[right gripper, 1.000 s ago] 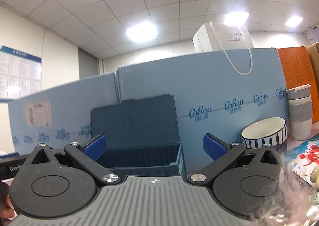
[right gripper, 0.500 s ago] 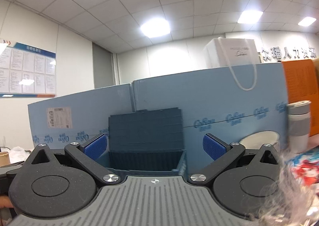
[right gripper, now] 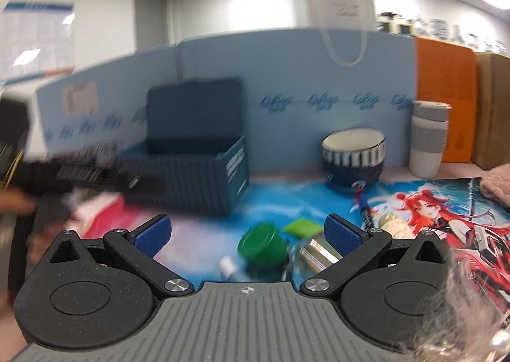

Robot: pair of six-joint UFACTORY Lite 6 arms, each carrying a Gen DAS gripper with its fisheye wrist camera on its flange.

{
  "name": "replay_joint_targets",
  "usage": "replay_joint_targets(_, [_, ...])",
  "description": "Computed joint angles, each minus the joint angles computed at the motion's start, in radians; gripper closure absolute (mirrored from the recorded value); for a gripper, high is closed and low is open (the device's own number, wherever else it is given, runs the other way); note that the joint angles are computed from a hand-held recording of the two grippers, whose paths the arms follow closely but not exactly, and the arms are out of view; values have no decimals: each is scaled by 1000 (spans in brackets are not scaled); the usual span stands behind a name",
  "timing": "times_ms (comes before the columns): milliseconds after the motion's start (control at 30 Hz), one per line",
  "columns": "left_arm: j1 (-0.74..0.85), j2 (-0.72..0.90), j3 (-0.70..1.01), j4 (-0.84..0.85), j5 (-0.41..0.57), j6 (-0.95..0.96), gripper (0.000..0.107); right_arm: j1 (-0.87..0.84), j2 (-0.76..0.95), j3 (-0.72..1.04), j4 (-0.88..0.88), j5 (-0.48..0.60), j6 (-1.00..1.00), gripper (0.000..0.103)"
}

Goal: Organize rigid objects
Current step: 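Lower the right tool and grasp the blue-capped marker on the mat, then carry the marker with the right tool into the blue box and release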

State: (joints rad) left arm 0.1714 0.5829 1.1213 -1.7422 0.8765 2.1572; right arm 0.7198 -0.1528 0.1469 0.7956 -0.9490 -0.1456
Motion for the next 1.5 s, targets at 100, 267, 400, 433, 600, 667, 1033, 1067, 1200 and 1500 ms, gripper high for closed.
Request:
replay_joint_targets(100, [28, 88, 62, 54, 66, -44, 4, -29, 69, 45, -63, 75, -13, 8])
replay_joint_targets(267, [69, 149, 116, 54, 71, -51, 4, -139, 270, 211, -178, 221, -2, 45])
replay_joint_targets(400, [99, 188, 178, 72, 102, -95, 4, -226, 374, 322, -252, 326, 48, 62])
replay_joint_targets(433, [108, 195, 194, 82, 110, -117, 4, -240, 385, 340, -270, 345, 64, 65])
replay_joint_targets(600, [124, 217, 228, 55, 127, -142, 4, -260, 417, 422, -281, 423, 71, 77])
replay_joint_targets(667, [137, 223, 241, 45, 134, -149, 4, -235, 436, 455, -179, 438, -27, 85])
replay_joint_targets(1033, [231, 328, 411, 27, 226, -338, 4, -212, 298, 452, -260, 422, 120, 87])
replay_joint_targets(1067, [241, 340, 429, 28, 239, -359, 4, -206, 277, 456, -248, 414, 111, 87])
replay_joint_targets(1200, [269, 372, 462, -9, 275, -394, 4, -231, 256, 535, -308, 402, 158, 87])
replay_joint_targets(1500, [286, 566, 680, -48, 303, -568, 4, -374, 656, 1124, -648, 555, 407, 87])
